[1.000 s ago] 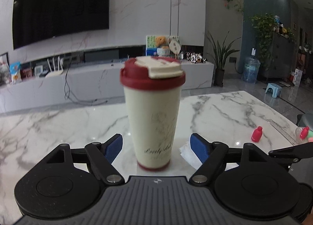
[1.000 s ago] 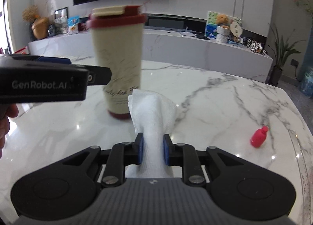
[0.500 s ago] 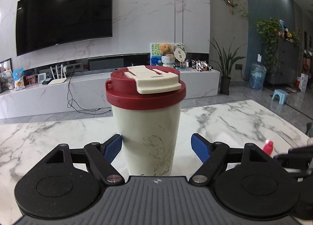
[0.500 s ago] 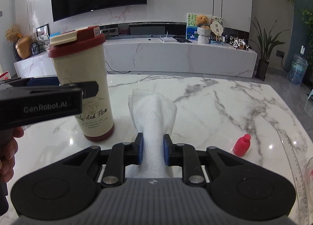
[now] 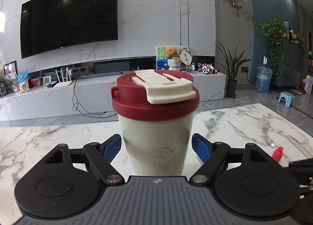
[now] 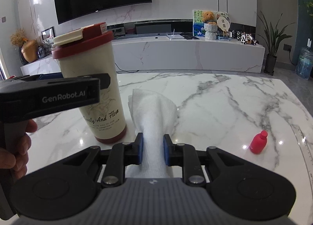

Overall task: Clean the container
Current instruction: 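Grasp and lift the towel with the right tool while the left tool approaches the tumbler, then close the left tool around the cream tumbler and lift it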

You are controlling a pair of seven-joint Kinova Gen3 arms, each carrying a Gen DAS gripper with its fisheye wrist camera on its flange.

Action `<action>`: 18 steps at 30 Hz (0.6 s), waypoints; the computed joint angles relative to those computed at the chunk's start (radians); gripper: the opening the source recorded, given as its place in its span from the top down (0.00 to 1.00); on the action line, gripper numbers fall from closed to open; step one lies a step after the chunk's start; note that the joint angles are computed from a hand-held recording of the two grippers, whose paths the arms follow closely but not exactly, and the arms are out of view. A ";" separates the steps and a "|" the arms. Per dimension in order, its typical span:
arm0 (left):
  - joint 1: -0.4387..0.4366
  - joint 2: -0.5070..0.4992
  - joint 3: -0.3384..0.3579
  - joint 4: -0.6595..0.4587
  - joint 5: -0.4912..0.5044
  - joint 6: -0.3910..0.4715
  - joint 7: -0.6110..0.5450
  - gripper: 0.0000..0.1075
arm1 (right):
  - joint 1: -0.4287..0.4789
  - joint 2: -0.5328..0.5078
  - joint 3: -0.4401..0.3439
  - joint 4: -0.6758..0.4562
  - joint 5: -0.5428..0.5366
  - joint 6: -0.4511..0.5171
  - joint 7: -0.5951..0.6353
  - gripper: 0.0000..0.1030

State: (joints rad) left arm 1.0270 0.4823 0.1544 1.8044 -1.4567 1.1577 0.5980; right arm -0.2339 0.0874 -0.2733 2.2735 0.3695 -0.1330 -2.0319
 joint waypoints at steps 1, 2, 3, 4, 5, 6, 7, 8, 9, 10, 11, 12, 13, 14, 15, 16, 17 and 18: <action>-0.002 0.000 -0.001 0.000 -0.002 -0.002 0.005 0.27 | 0.014 0.002 -0.014 -0.001 0.019 0.002 -0.021 0.78; -0.003 0.000 -0.003 0.001 -0.007 -0.004 0.012 0.27 | 0.011 0.003 -0.012 -0.002 0.024 0.003 -0.027 0.78; -0.005 0.000 -0.004 0.002 -0.013 -0.007 0.021 0.26 | 0.008 0.004 -0.009 -0.002 0.013 0.005 -0.016 0.78; -0.006 0.001 -0.005 0.001 -0.018 -0.006 0.027 0.26 | 0.010 0.005 -0.011 -0.002 0.013 0.006 -0.018 0.78; -0.006 0.004 -0.006 -0.001 -0.021 -0.003 0.032 0.26 | 0.016 0.005 -0.016 -0.002 0.017 0.008 -0.024 0.78; -0.007 0.006 -0.007 -0.003 -0.023 0.001 0.037 0.26 | 0.021 0.006 -0.021 -0.003 0.022 0.010 -0.030 0.78; -0.007 0.009 -0.008 -0.006 -0.025 0.004 0.042 0.26 | 0.027 0.006 -0.025 -0.003 0.026 0.010 -0.036 0.78; -0.007 0.011 -0.009 -0.009 -0.027 0.007 0.047 0.25 | 0.030 0.006 -0.027 -0.002 0.028 0.009 -0.038 0.78; -0.007 0.013 -0.010 -0.011 -0.028 0.008 0.050 0.25 | 0.033 0.005 -0.029 -0.001 0.032 0.007 -0.042 0.78; -0.009 0.014 -0.010 -0.014 -0.028 0.009 0.049 0.25 | 0.036 0.005 -0.030 -0.001 0.036 0.006 -0.046 0.78; -0.010 0.014 -0.011 -0.014 -0.029 0.009 0.049 0.25 | 0.040 0.006 -0.033 -0.001 0.043 0.005 -0.053 0.78; -0.012 0.014 -0.012 -0.014 -0.031 0.007 0.050 0.25 | 0.049 0.007 -0.041 -0.003 0.055 0.006 -0.065 0.78; -0.014 0.013 -0.013 -0.013 -0.033 0.006 0.052 0.25 | 0.058 0.008 -0.050 -0.003 0.069 0.007 -0.079 0.78; -0.015 0.013 -0.013 -0.013 -0.035 0.005 0.055 0.25 | 0.060 0.007 -0.052 -0.003 0.076 0.008 -0.086 0.78; -0.016 0.013 -0.014 -0.012 -0.037 0.005 0.058 0.25 | 0.059 0.006 -0.052 -0.003 0.079 0.009 -0.090 0.78; -0.018 0.012 -0.014 -0.010 -0.040 0.001 0.061 0.26 | 0.061 0.006 -0.054 -0.003 0.086 0.009 -0.095 0.78; -0.021 0.008 -0.013 -0.007 -0.043 -0.003 0.062 0.26 | 0.063 0.006 -0.054 -0.004 0.091 0.010 -0.100 0.78; -0.022 0.005 -0.012 -0.003 -0.045 -0.004 0.063 0.26 | 0.066 0.007 -0.055 -0.004 0.097 0.011 -0.105 0.78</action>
